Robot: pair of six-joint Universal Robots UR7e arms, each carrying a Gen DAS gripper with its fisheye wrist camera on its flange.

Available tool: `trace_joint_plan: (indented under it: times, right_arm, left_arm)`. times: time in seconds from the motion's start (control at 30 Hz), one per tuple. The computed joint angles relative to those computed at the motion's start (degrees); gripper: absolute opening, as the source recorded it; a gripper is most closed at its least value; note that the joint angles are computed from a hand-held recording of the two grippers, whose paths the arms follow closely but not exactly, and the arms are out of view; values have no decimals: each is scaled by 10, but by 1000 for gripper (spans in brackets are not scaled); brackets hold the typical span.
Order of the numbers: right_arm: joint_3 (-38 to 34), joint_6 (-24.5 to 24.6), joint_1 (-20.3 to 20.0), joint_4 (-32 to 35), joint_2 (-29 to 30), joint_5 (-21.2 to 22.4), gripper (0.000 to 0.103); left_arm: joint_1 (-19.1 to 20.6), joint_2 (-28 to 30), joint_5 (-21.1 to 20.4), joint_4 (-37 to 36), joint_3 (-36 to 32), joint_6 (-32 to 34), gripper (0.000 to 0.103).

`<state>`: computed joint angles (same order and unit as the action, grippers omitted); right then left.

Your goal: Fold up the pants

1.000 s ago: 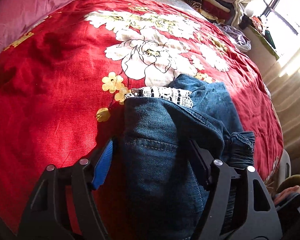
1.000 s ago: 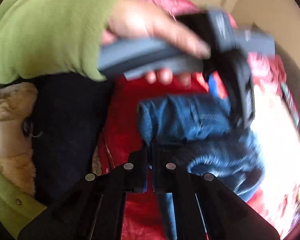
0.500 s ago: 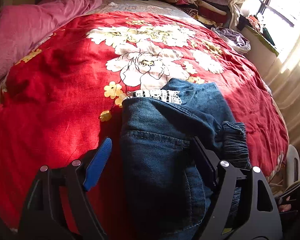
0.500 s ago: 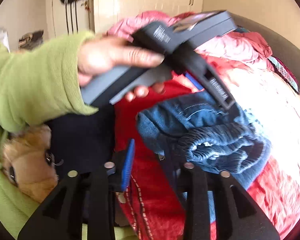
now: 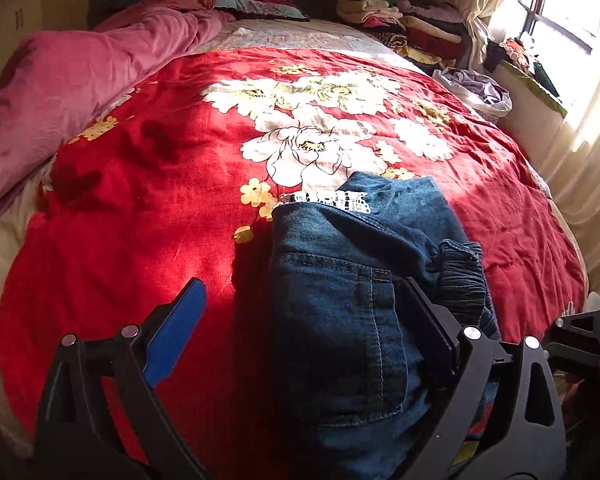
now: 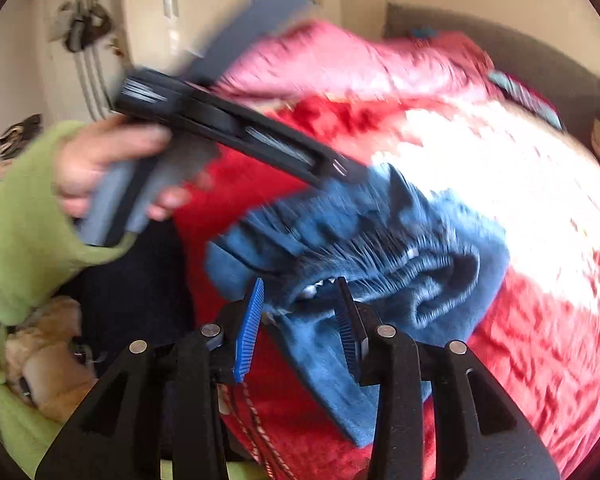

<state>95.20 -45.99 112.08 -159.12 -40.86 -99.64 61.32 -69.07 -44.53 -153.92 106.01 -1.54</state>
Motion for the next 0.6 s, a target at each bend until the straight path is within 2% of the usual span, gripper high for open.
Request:
trace_joint_plan:
  times: [0.07,0.2,0.3,0.37,0.57,0.6]
  right_arm:
    - [-13,19,3,9,16,-33,35]
    - [-1,23,-1,6,8,-19,36]
    - [26,20,-7,-22,-15,6,46]
    - [41,25,-10,-42,-31,21,48]
    - [58,36,-12,-107,-53,18,67]
    - [57,38,-13,-115,-53,17,67]
  left_arm:
    - [0,-5,-3,-3,8,-5,89]
    - [-5,-14,1,-1,21,-15,93]
    - [-12,-21,5,4,29,-22,93]
    - [-17,-26,10,-1,35,-24,93]
    - [-34,-38,32,-4,47,-34,93]
    - [-36,-39,34,-4,49,-35,93]
